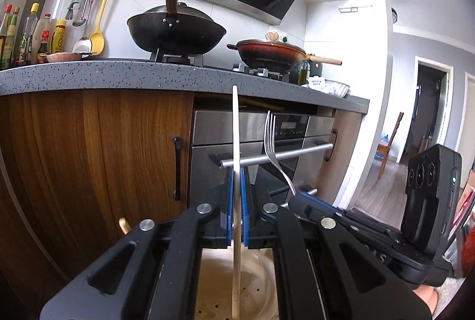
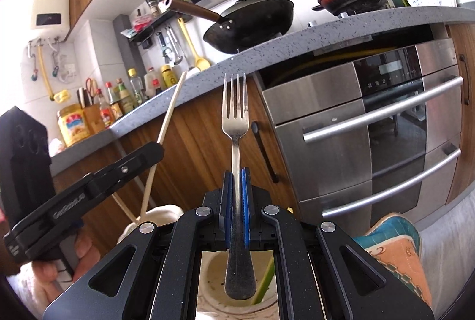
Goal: Organize utensils
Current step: 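Lift the chopstick and silver fork and carry both over the ceramic holder, then release the chopstick into the larger cup while the right tool releases the fork into the smaller cup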
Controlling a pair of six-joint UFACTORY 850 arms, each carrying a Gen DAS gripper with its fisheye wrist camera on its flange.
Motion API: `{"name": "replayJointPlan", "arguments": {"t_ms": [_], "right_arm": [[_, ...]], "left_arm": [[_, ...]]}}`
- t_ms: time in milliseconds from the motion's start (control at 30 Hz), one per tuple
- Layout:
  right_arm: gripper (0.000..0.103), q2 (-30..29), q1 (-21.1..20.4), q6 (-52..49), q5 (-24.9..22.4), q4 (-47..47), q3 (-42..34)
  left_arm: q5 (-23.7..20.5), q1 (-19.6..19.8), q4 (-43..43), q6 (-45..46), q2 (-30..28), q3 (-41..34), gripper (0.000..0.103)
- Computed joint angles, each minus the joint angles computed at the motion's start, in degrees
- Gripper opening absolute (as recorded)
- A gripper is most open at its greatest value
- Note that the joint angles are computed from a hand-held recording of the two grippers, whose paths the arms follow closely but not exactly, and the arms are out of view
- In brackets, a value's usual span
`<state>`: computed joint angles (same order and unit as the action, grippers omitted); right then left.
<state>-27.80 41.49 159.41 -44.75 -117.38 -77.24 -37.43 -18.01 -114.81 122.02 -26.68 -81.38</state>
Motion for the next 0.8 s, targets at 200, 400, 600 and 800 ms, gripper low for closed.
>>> {"name": "replayJointPlan", "arguments": {"t_ms": [200, 400, 600, 800], "right_arm": [[0.007, -2.40, 1.00, -7.14, -2.33, 4.05, -2.36], [0.007, -2.93, 2.01, -12.63, -2.83, 9.35, -2.92], [0.007, -1.31, 3.09, -12.59, -3.87, 11.54, -0.63], [0.007, -0.82, 4.01, -15.15, -3.58, 14.79, -0.25]], "left_arm": [[0.13, 0.04, -2.34, 5.42, 1.56, 3.25, 0.005], [2.51, 0.03, -3.89, 9.44, 2.88, 5.74, 0.005], [3.45, 0.86, -2.03, 8.56, 4.27, 7.77, 0.004], [6.78, 0.62, 1.71, 4.89, 4.91, 8.26, 0.004]]}}
